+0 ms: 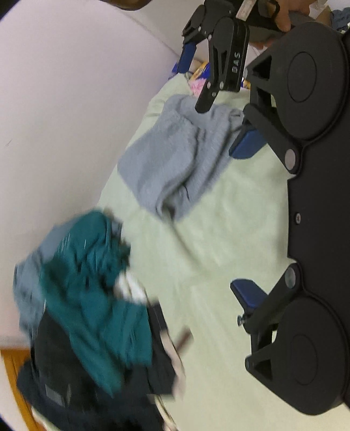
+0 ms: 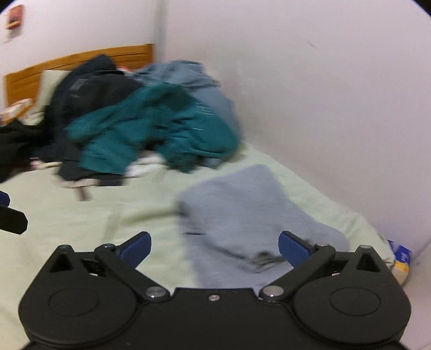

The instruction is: Fold clothes

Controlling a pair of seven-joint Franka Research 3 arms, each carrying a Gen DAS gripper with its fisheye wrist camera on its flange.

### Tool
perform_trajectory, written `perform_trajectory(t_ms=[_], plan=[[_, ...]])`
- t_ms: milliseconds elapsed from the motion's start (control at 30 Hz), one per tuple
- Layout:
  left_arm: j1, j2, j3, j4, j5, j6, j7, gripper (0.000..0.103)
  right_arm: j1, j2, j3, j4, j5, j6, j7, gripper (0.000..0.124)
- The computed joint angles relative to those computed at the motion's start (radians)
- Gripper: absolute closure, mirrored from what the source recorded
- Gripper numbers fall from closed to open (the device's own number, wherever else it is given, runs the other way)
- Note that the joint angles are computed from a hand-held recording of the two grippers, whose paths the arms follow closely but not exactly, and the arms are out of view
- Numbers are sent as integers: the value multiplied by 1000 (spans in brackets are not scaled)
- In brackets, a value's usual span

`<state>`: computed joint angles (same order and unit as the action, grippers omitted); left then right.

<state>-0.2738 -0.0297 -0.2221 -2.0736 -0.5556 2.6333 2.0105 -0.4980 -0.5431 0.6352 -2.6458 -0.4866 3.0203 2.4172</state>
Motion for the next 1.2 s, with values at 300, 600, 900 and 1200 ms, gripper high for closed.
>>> perform_trajectory(t_ms=[300, 600, 900, 1200], plan=[[45, -463, 168, -215, 119, -185, -127, 0, 481, -80, -145, 236, 123, -371, -125, 22], [114, -763, 295, -274, 255, -396, -278, 0, 657, -43, -84, 461, 123, -664, -26, 22], [186, -886, 324, -280, 412, -571, -362, 0, 819, 45, -116, 593, 161, -805, 53, 21], [228, -917, 328, -258, 502, -645, -398, 0, 879, 92, -95, 680, 61, -858, 83, 22]])
